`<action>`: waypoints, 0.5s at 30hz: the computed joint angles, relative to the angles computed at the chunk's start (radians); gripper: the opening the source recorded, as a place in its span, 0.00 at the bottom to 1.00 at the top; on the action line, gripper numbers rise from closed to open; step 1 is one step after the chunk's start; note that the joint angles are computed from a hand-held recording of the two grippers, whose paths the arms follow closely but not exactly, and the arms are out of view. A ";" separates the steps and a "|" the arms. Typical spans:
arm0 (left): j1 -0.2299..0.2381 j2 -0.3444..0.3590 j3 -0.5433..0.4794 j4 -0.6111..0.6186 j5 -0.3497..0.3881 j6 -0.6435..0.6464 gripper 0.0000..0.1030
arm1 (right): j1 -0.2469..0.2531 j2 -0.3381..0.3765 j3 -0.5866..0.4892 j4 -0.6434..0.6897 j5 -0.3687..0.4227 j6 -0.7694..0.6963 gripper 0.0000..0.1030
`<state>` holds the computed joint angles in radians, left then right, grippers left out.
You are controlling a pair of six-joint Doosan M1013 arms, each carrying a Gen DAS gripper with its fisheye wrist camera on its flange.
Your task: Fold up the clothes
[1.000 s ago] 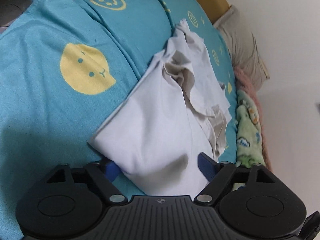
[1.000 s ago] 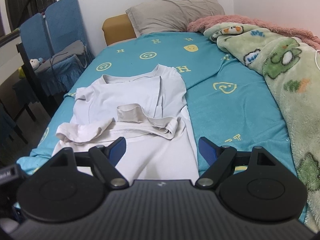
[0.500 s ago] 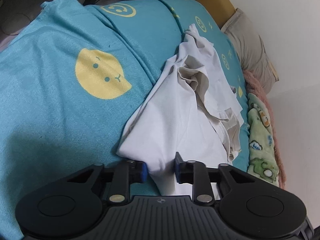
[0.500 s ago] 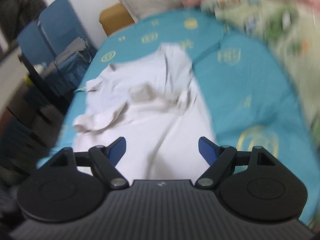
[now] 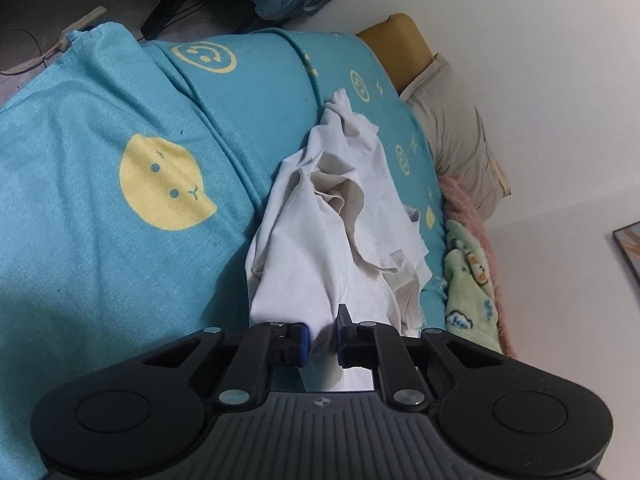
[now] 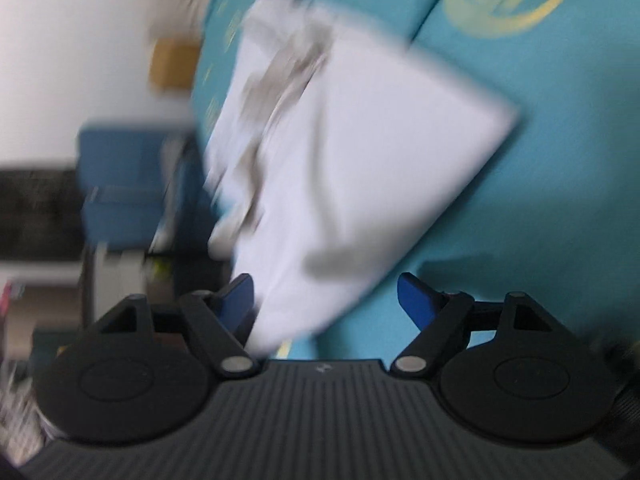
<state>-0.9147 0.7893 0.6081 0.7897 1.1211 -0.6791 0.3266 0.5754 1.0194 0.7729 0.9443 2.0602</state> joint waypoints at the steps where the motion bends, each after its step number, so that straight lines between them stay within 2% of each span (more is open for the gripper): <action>1: 0.000 0.000 0.000 0.005 -0.001 -0.003 0.12 | 0.003 -0.008 0.008 -0.058 -0.032 0.050 0.58; 2: 0.000 0.002 -0.003 0.008 0.001 0.000 0.12 | 0.006 -0.013 0.015 -0.106 -0.054 0.099 0.54; 4: -0.001 0.007 -0.016 0.008 0.009 0.018 0.12 | 0.008 -0.020 0.025 -0.184 -0.078 0.194 0.29; 5: -0.001 0.010 -0.024 0.004 0.016 0.031 0.12 | 0.008 -0.021 0.027 -0.204 -0.086 0.221 0.24; 6: -0.002 0.014 -0.034 -0.001 0.025 0.048 0.12 | 0.007 -0.020 0.027 -0.206 -0.091 0.229 0.14; 7: -0.003 0.018 -0.044 -0.004 0.035 0.065 0.11 | 0.007 -0.021 0.028 -0.208 -0.102 0.226 0.11; 11: -0.012 0.043 -0.117 0.004 0.106 0.150 0.11 | 0.015 -0.043 0.031 -0.234 -0.160 0.135 0.09; 15: -0.030 0.028 -0.134 0.031 0.130 0.141 0.10 | 0.016 -0.068 0.031 -0.226 -0.186 0.035 0.08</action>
<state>-0.9450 0.8178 0.4738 0.8209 1.2513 -0.5381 0.3424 0.5072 1.0501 0.5465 0.7580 2.0952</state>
